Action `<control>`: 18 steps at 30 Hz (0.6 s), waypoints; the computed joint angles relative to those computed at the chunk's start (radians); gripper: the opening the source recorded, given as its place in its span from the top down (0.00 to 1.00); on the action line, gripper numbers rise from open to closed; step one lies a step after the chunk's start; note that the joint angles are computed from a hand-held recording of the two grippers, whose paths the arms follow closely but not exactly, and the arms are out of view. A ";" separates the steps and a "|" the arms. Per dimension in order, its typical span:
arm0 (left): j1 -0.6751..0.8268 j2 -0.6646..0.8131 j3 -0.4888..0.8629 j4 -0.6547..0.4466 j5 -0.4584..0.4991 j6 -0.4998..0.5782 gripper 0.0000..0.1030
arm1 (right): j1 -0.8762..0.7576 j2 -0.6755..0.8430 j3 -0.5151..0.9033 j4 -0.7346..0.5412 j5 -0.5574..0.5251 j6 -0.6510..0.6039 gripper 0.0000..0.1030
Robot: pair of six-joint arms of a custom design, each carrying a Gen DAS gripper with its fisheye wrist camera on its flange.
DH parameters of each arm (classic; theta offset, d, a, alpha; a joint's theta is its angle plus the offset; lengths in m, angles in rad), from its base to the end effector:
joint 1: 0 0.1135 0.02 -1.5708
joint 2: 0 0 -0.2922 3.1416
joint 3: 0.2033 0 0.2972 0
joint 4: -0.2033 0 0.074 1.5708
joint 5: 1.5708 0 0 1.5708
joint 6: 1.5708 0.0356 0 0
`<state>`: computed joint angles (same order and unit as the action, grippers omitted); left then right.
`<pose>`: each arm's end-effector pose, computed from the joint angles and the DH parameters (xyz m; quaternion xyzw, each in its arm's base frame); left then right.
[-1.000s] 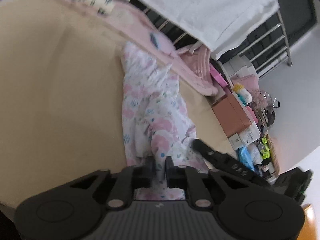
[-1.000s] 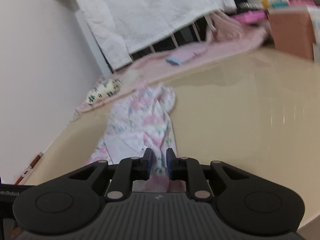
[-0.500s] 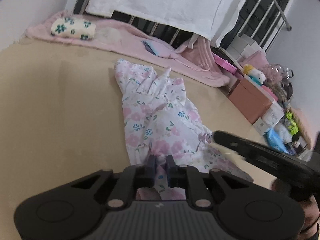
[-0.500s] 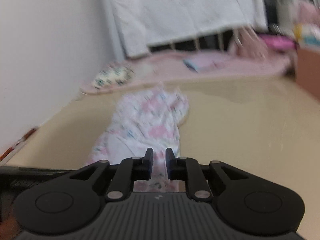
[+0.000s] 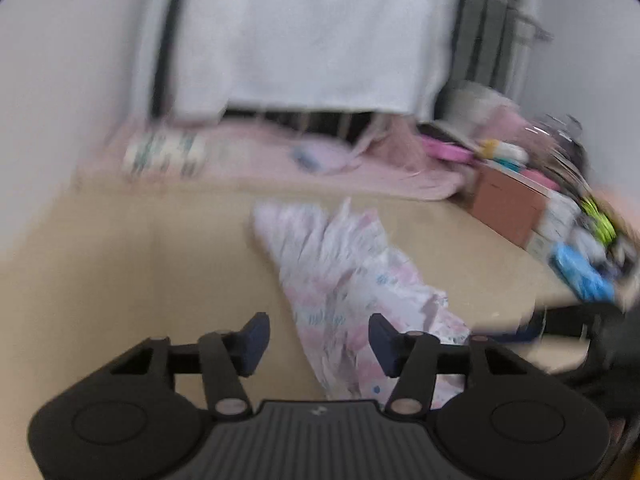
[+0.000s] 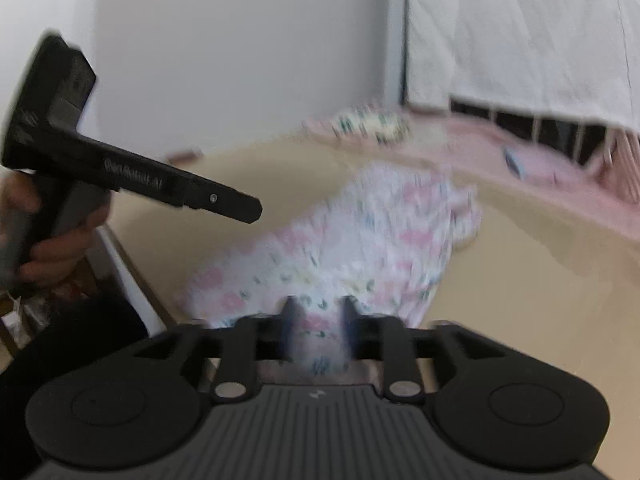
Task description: Fold clothes
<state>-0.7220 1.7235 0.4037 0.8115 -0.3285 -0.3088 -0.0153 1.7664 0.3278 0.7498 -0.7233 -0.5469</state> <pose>0.2244 -0.1823 0.0828 0.0934 0.8495 -0.1237 0.5044 0.2527 0.0197 0.0555 -0.3679 0.7765 0.1967 0.4723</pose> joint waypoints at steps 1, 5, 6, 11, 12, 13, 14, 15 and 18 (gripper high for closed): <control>0.007 -0.023 -0.005 -0.004 0.039 0.029 0.44 | -0.032 -0.036 -0.001 -0.060 -0.050 -0.086 0.31; 0.046 0.041 0.077 -0.054 0.172 0.050 0.45 | -0.072 -0.121 0.034 -0.339 -0.057 -0.486 0.31; 0.044 0.068 0.107 -0.078 0.167 0.047 0.45 | -0.072 -0.127 0.026 -0.329 -0.030 -0.487 0.31; 0.032 0.158 0.122 -0.026 0.158 0.014 0.45 | -0.168 -0.033 0.046 -0.248 -0.090 -0.070 0.30; 0.032 0.170 0.124 -0.026 0.160 0.003 0.45 | -0.192 0.024 0.058 -0.196 -0.119 0.092 0.30; 0.027 0.179 0.129 -0.039 0.154 -0.014 0.45 | -0.207 0.086 0.073 -0.147 -0.148 0.235 0.33; 0.027 0.185 0.126 -0.042 0.155 -0.029 0.46 | -0.207 0.143 0.075 -0.071 -0.160 0.333 0.36; 0.026 0.190 0.122 -0.040 0.160 -0.043 0.46 | -0.199 0.190 0.062 0.032 -0.149 0.402 0.49; 0.020 0.197 0.101 -0.014 0.156 -0.068 0.46 | -0.153 0.291 0.035 0.273 -0.087 0.545 0.74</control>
<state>-0.7022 1.9210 0.5045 0.7970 -0.1729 -0.3772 -0.1685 2.0578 0.3632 1.0224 -0.8106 -0.0023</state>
